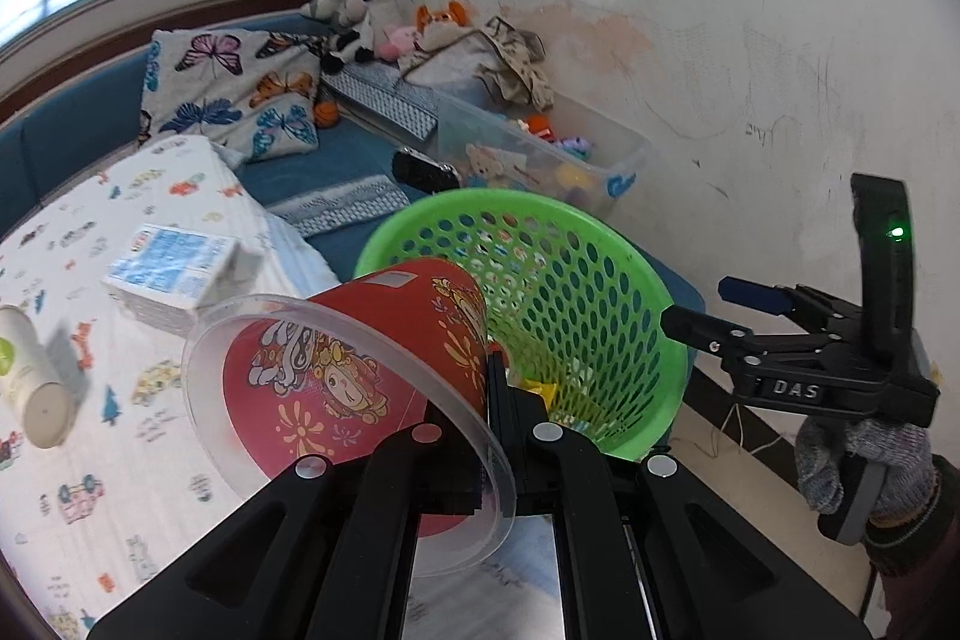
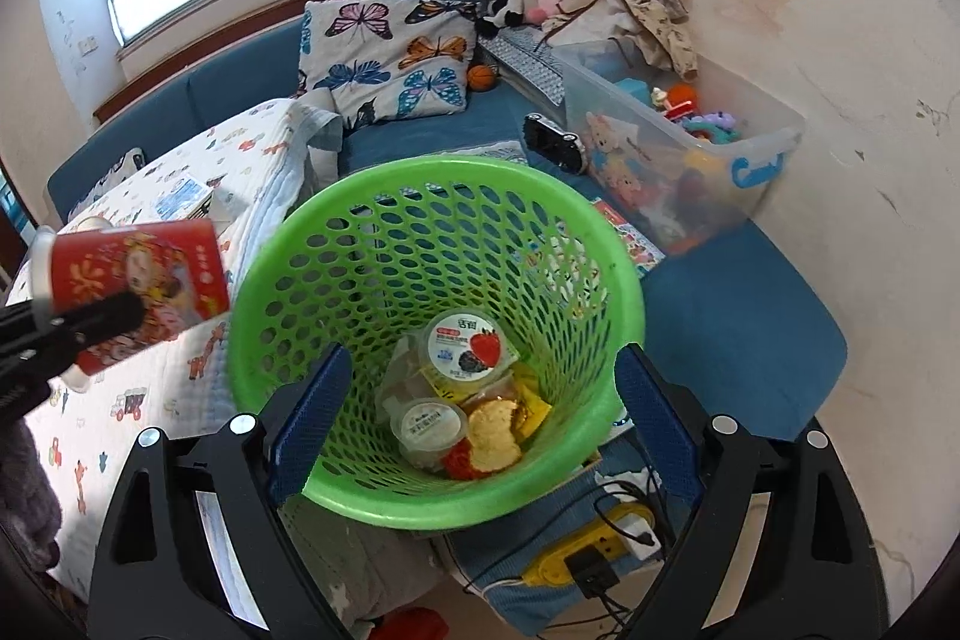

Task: Collect trash
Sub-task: 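Lower the red paper cup with the left gripper into the green basket and release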

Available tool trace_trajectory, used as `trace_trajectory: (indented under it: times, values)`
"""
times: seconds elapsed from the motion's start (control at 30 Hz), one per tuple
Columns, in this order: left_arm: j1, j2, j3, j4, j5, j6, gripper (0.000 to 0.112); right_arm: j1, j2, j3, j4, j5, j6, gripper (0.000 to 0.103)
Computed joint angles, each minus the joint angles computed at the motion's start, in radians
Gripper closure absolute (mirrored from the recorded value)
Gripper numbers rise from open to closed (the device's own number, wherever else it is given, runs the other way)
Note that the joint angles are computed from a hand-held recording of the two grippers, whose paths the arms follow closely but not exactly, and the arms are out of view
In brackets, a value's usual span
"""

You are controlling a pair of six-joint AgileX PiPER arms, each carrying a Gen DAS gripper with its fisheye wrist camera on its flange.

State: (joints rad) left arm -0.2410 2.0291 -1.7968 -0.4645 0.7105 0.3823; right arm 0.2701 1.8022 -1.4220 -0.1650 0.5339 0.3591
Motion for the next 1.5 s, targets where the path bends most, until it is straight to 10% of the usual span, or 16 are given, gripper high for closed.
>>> trace_trajectory:
  times: [0.63, 1.5]
  values:
    - [-0.068, 0.119, -0.129, 0.063, 0.091, -0.054, 0.099, -0.047, -0.024, 0.069, 0.07, -0.039, -0.041, 0.014]
    - [0.058, -0.169, 0.262, -0.025, -0.066, 0.064, 0.096, 0.043, -0.015, 0.004, 0.066, -0.001, -0.064, 0.014]
